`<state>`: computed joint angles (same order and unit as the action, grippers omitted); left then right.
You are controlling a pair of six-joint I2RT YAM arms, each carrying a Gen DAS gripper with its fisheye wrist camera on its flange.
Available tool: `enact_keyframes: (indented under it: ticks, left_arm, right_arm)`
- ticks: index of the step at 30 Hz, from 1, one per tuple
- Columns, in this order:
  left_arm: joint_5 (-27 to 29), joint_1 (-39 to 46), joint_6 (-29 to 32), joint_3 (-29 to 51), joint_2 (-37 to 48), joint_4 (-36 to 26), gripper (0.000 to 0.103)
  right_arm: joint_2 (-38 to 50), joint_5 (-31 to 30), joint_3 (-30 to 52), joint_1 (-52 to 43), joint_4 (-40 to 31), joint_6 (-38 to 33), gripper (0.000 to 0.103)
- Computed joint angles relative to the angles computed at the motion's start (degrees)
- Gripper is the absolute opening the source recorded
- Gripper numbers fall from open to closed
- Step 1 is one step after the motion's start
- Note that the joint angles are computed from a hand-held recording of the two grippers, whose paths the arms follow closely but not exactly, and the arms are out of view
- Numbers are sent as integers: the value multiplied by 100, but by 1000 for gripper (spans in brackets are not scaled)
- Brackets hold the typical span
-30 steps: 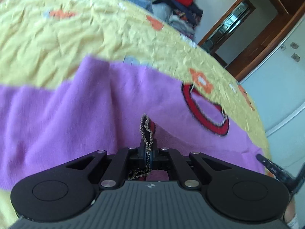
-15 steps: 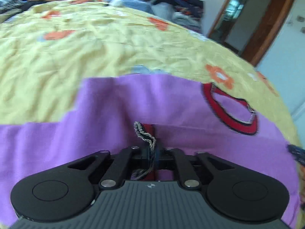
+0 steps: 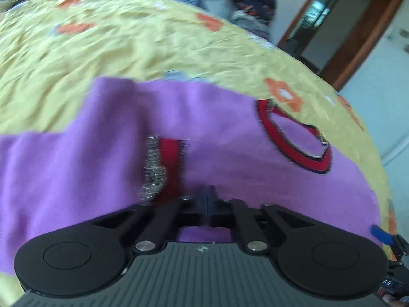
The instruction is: Fold small clothes
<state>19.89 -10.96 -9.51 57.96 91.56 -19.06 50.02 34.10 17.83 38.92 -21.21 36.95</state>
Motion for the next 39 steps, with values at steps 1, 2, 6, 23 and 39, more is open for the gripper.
enact_keyframes:
  ticks: [1,2,6,23,39]
  left_arm:
    - [220,293,-51,-119,-157,-91,11]
    - [466,633,42,-330,-405,-95,11]
    - [2049,2825,43,-1593,-1660,829,78]
    - [4145,5983,-361,644,1474,285,101]
    - [3631,6060,-294,1392,1871,320,2]
  right_arm:
    - [-73,-160,50,-181,-203,138,103]
    - [-316,-399,30,-338,-323,120,103]
    - [-986,-64,145,227,-986,782,103]
    - [1889,1278,1836,3145,-1286,2607,103]
    - [3449,863,2988,3257,-1660,3110,103]
